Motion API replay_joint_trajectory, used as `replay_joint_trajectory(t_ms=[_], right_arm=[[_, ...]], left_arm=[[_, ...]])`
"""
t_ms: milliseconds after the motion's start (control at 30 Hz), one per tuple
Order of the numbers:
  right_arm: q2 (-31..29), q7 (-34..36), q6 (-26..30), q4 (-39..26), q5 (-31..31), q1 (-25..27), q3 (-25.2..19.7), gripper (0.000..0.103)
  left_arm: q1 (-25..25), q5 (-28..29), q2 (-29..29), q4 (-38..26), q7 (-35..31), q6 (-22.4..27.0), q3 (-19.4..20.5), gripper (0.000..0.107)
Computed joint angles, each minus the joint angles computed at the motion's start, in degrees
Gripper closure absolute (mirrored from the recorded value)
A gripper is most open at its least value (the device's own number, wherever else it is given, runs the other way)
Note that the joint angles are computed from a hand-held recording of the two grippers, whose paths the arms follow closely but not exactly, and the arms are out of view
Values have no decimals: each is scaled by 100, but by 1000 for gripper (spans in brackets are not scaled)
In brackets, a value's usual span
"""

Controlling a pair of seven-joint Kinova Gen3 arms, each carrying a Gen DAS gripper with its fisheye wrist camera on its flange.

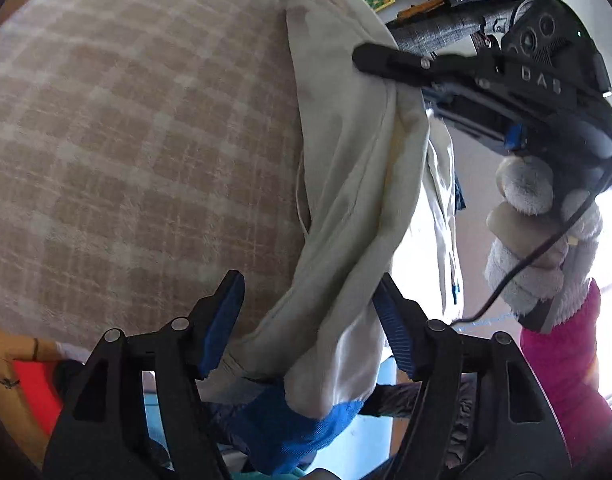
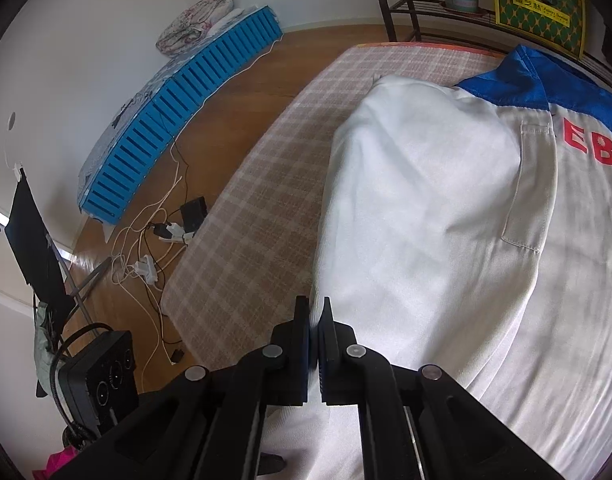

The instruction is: Fold large clothes

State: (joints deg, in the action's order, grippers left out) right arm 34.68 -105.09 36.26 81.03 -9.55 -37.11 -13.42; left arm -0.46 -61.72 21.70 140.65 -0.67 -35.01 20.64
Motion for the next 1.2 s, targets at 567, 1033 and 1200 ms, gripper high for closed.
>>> replay_joint_trajectory(t_ms=[567,1033,1200], right_arm=[[534,-248,283,-508,582,603,-995,68],[1839,-121,2404,-3550,382,-1296,1906,46],[2472,-178,3403,-4579,1301,-1523,1867,72]], left_arm=[[1874,1623,-1836,165,-10,1631,-210,101],[1977,2205,-1488,-352,-818,1921,167,102],[1926,2315,-1458,-668,-932,2464,534,102]])
